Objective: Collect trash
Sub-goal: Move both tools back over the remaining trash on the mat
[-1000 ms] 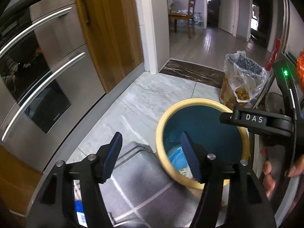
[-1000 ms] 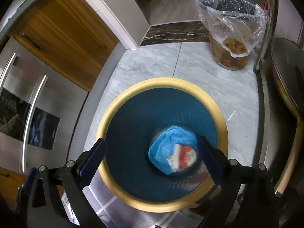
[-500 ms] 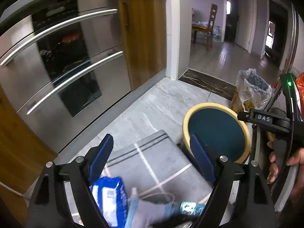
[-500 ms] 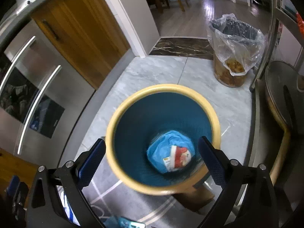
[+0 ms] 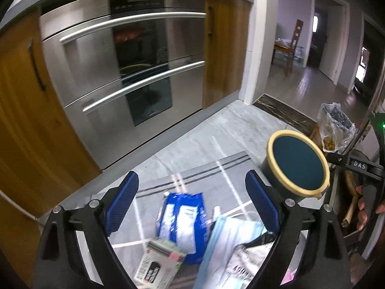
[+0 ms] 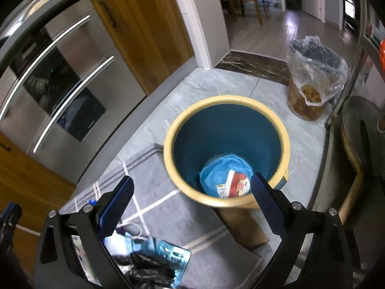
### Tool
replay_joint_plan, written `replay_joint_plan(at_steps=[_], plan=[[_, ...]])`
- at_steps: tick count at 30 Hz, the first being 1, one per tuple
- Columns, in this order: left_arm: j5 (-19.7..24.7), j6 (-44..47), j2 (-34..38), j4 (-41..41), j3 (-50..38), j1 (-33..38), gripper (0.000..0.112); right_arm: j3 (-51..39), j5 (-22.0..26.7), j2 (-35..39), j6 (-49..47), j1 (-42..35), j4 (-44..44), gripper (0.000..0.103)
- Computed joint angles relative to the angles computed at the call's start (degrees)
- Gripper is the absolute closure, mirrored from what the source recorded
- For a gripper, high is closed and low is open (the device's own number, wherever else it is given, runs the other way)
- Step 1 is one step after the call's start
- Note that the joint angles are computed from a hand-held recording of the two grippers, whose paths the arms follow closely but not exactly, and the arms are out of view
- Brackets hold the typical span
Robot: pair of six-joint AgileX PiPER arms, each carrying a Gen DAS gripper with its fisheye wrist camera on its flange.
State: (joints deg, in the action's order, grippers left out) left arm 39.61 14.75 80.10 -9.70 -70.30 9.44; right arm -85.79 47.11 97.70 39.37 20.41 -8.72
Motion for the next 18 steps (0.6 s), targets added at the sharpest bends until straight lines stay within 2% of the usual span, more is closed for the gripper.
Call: replay_joint_plan(at_steps=[12, 18], plan=[[-1.1, 10.2, -5.3, -7.1, 14.0, 11.4, 0.021, -1.3, 0.0, 0.6, -6.0, 5.0, 0.1, 0.006], [-4.1, 8.5, -2.8, -3.6, 18.7, 10.3, 0.021, -3.2, 0.7, 2.1, -10.4, 8.0, 0.5, 0.006]])
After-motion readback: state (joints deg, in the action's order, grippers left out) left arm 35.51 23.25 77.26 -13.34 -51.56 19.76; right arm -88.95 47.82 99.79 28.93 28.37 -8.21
